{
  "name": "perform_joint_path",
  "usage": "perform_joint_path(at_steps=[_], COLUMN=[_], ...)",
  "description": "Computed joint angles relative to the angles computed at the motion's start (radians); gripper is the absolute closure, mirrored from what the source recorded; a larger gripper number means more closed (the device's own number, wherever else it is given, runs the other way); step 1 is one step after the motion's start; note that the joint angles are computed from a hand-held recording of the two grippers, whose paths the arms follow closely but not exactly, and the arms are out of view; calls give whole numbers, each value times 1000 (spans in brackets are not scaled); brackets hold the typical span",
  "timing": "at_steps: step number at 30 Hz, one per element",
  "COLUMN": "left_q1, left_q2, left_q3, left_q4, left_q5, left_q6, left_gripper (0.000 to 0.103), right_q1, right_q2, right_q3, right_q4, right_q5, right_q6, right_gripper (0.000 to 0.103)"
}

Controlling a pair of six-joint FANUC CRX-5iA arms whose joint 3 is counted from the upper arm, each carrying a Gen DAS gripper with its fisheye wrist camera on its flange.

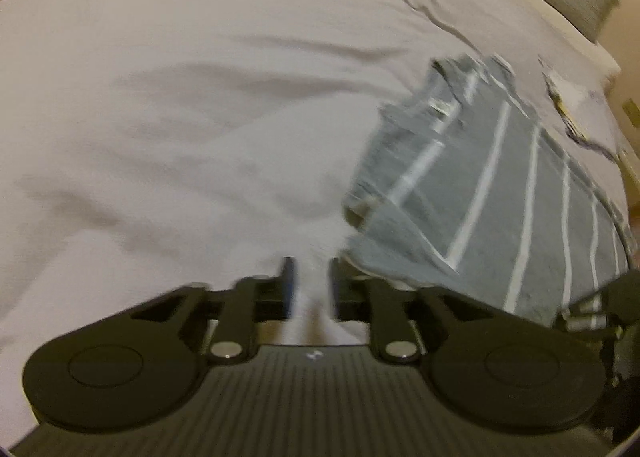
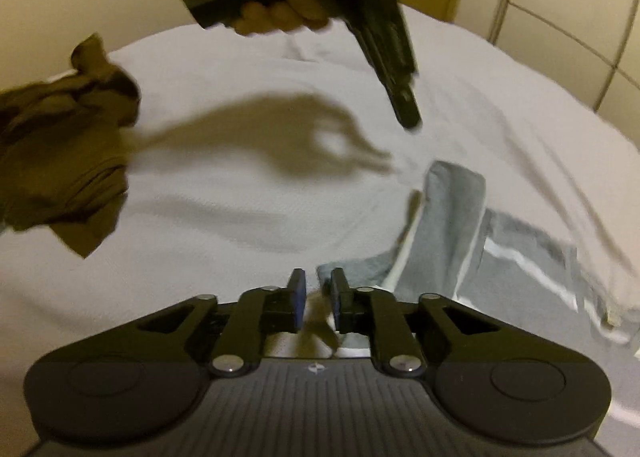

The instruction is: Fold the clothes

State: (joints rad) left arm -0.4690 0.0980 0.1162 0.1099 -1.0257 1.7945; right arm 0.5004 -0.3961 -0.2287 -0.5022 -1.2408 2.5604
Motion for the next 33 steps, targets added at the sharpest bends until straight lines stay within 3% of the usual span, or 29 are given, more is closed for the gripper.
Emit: perform_joint_path(at_steps=[5,6,7,8,10,11,12,13,18,20,25,28,33], left_q1=[-13,-10,-7,-3,8,14,19,23,26,28,23,18,18], left_q2=[22,20,19,17,8,3,1,-1,-2,-11,-34,-47,-54], left_q3=[-43,-57,-71,-87,-132,-158,-175,-191,-143,-114,-32,-17,-97], left_q4=[48,65,83,104,171,217,264,312,320,274,69,-24,64], left_q5=[69,88,107,135,209,248,267,285,243,216,81,4,86], left_q6=[-71,-73,-75,-81,-92,-106,-138,-172,-192,-151,46,168,114], left_gripper=[70,70,70,70,73,79,94,100,103,103,103,103,101], right_q1=[131,155,152,139,98,61,24,-11,-140,-159,-147,-113,-120], right_q2=[-61,-73,-74,-68,-59,-48,-36,-19,49,59,91,106,81], right_q3=[-112,-135,-141,-136,-113,-91,-69,-46,47,68,103,102,73], right_q4=[174,206,204,201,170,141,113,91,22,-27,-120,-103,-96], right_q5=[145,171,181,186,185,168,151,126,24,-18,-119,-145,-134], right_q6=[-36,-39,-29,-49,-82,-96,-112,-145,-318,-287,-165,-156,-160], right_gripper=[76,80,95,103,103,103,103,103,103,102,98,86,86])
